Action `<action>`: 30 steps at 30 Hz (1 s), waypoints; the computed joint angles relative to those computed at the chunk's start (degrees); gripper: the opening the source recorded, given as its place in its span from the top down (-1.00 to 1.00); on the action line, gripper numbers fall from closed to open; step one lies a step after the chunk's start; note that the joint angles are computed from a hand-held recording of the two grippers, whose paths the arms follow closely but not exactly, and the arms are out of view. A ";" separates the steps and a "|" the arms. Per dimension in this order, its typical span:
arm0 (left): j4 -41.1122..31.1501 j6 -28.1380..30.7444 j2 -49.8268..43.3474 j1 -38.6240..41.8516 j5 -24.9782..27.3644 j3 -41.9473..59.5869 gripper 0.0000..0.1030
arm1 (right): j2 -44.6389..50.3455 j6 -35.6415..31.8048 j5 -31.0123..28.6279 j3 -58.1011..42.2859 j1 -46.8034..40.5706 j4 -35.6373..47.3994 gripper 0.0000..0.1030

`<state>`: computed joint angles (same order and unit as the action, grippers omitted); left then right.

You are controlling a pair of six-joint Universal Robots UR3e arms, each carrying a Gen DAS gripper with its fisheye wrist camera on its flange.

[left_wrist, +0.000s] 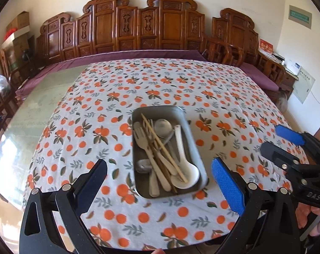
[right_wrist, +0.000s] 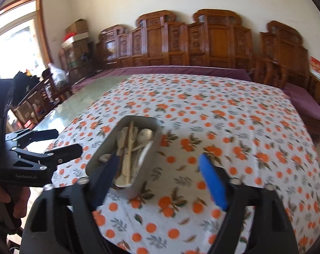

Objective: Organize utensils

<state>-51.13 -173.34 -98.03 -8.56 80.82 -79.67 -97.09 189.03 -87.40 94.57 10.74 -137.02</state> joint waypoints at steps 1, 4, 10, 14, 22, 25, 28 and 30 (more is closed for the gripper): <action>0.02 -0.21 0.41 -0.39 0.04 -0.35 -0.85 | -1.81 0.34 -0.74 1.11 -0.33 0.61 -0.86; 0.43 -0.79 2.47 -1.88 0.12 -1.86 -0.85 | -7.06 0.87 -2.20 4.07 -1.59 2.25 -0.95; 0.58 -1.86 5.72 -6.67 4.73 -0.36 -0.85 | -16.17 0.31 -3.96 4.43 -4.03 7.33 -0.95; -0.99 -3.39 7.74 -8.58 5.75 2.50 -0.85 | -18.82 -0.02 -5.80 0.21 -3.85 10.27 -0.95; -3.12 -6.11 10.25 -12.45 9.64 9.10 -0.85 | -19.54 -0.12 -12.49 -9.62 0.20 14.44 -0.95; -3.93 -6.89 11.07 -12.82 9.49 10.29 -0.85 | -19.85 0.25 -14.43 -11.46 1.32 15.25 -0.95; -3.52 -7.00 12.04 -13.44 9.66 10.12 -0.85 | -20.15 0.13 -16.02 -12.77 2.00 15.84 -0.95; -3.25 -7.05 12.32 -13.85 9.96 9.98 -0.85 | -20.31 0.05 -16.07 -13.28 1.92 16.09 -0.95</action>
<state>-54.38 -180.39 -85.71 -22.41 90.78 -69.69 -117.41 189.08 -103.47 81.29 12.65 -120.93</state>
